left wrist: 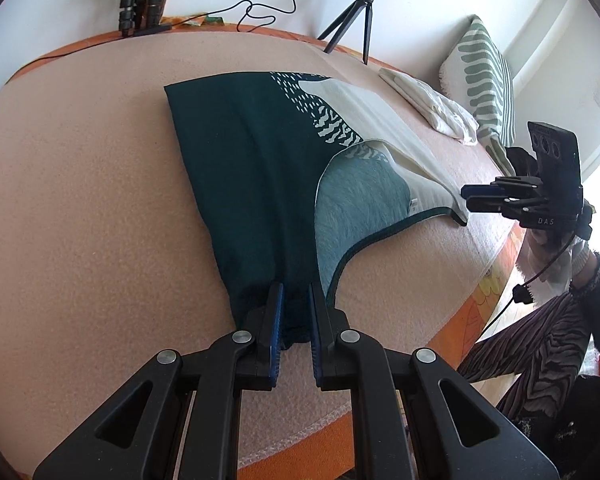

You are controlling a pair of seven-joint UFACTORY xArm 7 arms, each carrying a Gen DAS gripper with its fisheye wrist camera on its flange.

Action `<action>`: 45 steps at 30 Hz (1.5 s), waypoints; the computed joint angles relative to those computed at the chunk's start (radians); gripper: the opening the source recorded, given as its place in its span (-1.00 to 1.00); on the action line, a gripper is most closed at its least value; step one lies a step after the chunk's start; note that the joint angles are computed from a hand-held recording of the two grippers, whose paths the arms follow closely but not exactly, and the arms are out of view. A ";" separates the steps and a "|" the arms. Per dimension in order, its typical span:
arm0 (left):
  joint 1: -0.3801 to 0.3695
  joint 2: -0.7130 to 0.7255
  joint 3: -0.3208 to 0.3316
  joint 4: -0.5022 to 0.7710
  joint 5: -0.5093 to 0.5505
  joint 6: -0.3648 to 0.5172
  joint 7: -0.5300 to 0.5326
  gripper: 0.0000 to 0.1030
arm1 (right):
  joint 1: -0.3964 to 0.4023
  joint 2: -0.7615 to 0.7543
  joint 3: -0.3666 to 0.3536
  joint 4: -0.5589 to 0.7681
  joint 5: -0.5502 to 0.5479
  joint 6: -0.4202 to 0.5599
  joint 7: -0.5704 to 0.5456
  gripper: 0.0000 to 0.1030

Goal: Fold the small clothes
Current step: 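Lower the collar end and open both tools to release it, then move both open tools to one side edge of the folded shirt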

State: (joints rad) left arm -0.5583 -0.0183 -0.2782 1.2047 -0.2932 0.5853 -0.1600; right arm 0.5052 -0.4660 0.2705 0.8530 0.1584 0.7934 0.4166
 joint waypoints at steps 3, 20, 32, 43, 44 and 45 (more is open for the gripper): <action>-0.001 -0.025 0.000 -0.014 0.007 -0.020 -0.033 -0.80 | -0.007 -0.013 -0.010 0.017 -0.003 -0.041 -0.009 -0.37; -0.003 -0.063 0.003 -0.072 0.012 -0.216 -0.308 -0.23 | -0.026 0.585 -0.015 0.566 -0.251 -0.115 0.120 -0.40; -0.024 -0.134 0.062 -0.174 -0.219 -0.238 -0.270 -0.09 | 0.047 0.735 -0.067 0.700 -0.242 -0.023 0.111 -0.41; -0.060 -0.158 0.093 -0.236 -0.627 -0.248 -0.134 -0.08 | -0.057 0.433 -0.070 0.394 -0.039 -0.163 0.121 0.07; -0.055 -0.154 0.089 -0.234 -0.626 -0.245 -0.144 -0.08 | -0.067 0.405 -0.073 0.360 -0.032 -0.166 0.132 0.08; -0.055 -0.149 0.088 -0.230 -0.638 -0.245 -0.142 -0.08 | -0.077 0.382 -0.076 0.330 -0.014 -0.170 0.139 0.08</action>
